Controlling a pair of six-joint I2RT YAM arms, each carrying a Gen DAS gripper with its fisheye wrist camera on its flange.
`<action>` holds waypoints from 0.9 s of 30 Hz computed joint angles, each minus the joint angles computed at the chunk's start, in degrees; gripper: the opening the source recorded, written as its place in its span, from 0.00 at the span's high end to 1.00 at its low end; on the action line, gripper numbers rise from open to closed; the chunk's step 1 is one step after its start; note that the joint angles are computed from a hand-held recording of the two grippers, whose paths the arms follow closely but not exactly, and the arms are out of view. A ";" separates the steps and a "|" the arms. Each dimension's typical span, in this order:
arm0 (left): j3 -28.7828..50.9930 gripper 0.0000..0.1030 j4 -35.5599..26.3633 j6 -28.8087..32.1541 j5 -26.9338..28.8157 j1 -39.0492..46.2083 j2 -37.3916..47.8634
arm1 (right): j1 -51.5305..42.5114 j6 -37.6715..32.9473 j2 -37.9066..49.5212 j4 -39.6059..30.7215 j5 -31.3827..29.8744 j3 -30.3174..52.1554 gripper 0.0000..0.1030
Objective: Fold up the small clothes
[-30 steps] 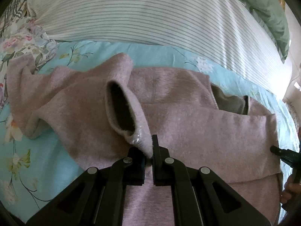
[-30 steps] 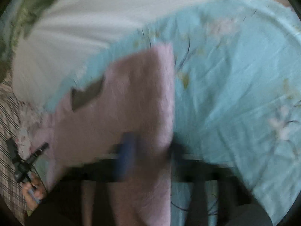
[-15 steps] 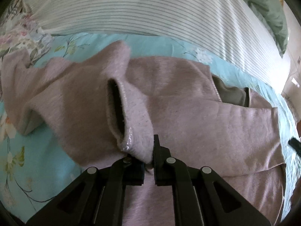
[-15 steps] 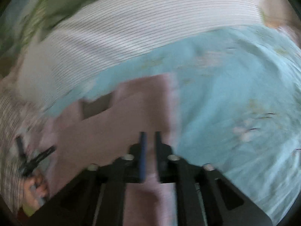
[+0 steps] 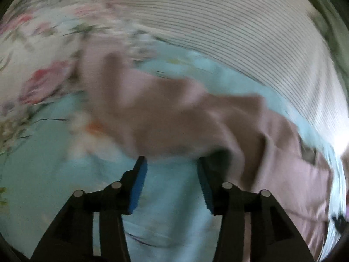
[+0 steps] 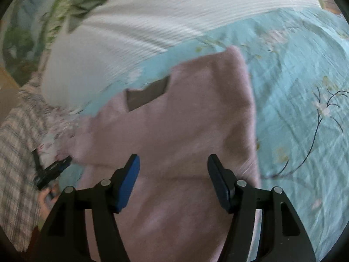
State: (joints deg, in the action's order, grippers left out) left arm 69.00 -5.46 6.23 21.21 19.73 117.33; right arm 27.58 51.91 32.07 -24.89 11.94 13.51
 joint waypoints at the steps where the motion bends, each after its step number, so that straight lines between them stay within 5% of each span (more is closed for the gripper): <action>1: 2.62 0.45 -0.80 -1.46 0.40 1.53 1.71 | 4.79 1.96 1.65 2.14 2.32 0.01 0.36; 6: 20.72 0.41 -8.31 -9.43 2.66 6.40 13.45 | 18.14 10.32 12.63 7.85 8.10 1.60 0.36; 12: 44.43 0.43 -18.08 -13.26 -0.52 6.17 28.17 | 22.54 13.27 19.96 11.90 8.22 2.87 0.36; 14: 50.18 0.53 -19.23 -14.82 -0.58 6.19 31.53 | 23.09 13.57 22.39 13.05 7.57 3.56 0.36; 16: 55.59 0.97 -21.54 -14.47 2.55 6.84 34.61 | 23.43 13.72 24.78 14.21 7.22 4.15 0.36; 17: 56.78 0.97 -22.42 -14.40 3.70 6.93 35.02 | 23.44 13.76 25.37 14.99 6.96 4.18 0.36; 27: 11.85 0.98 1.07 -12.24 15.72 3.55 0.06 | 29.00 17.27 21.94 13.58 12.23 4.35 0.36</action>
State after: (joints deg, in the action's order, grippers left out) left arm 80.85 -4.39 -6.00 36.93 23.27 117.39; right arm 56.58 69.18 54.01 -11.31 24.17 17.86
